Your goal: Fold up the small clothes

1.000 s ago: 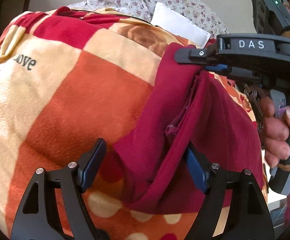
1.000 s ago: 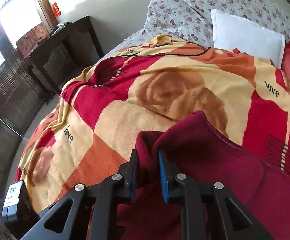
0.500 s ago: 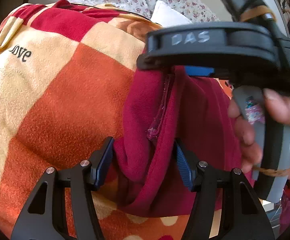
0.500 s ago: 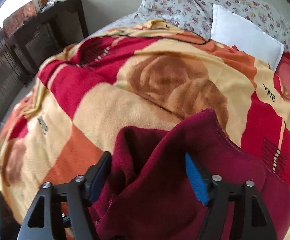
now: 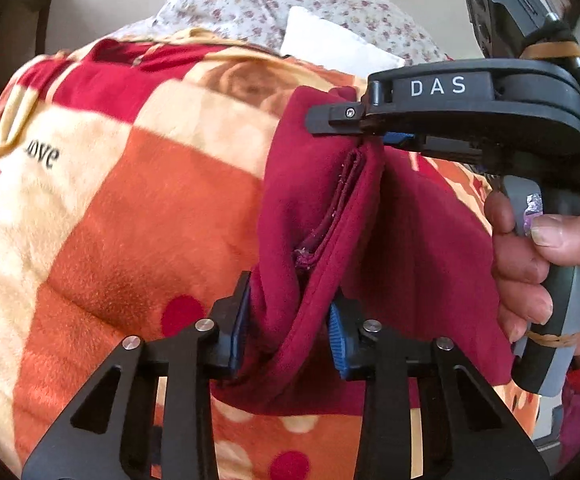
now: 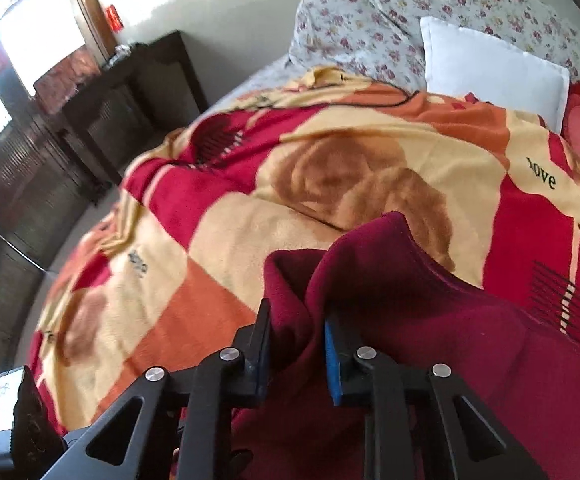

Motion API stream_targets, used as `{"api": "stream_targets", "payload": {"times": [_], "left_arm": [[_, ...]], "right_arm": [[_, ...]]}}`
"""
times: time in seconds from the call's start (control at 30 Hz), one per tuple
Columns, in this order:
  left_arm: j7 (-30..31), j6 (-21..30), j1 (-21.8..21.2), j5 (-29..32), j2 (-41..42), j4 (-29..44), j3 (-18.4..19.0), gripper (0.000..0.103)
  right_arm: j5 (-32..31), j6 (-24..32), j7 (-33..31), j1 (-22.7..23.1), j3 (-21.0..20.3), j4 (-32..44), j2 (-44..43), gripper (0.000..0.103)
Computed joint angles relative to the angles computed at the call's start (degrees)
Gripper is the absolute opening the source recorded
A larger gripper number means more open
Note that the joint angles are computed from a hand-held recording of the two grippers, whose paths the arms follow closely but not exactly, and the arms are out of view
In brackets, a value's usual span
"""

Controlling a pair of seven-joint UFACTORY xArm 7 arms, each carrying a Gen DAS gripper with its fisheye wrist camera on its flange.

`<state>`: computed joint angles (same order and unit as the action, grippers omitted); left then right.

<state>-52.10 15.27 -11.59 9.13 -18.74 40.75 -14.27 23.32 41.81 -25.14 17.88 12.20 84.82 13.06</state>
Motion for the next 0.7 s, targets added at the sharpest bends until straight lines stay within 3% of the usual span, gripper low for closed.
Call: {"api": "stream_targets", "payload": {"times": [0.2,0.43,0.7], "left_arm": [[0.9,4.0,-1.4,0.9,0.0,5.0,-1.3,0.029],[-1.3,7.9,-2.9,7.8,5.8,16.0,-5.3,0.028],[-2.8,11.9,-10.2,15.2,18.4,30.7,-5.4,0.026]], "right_arm": [[8.5,0.9,-7.0,-3.4,-1.0,-4.4,-6.4,0.017],[17.5,5.0,-14.7,-7.3,-6.4,-8.4,-13.7,0.017],[21.8,8.5,-19.8,-12.9,-12.5,-10.8,-16.3,0.016]]}}
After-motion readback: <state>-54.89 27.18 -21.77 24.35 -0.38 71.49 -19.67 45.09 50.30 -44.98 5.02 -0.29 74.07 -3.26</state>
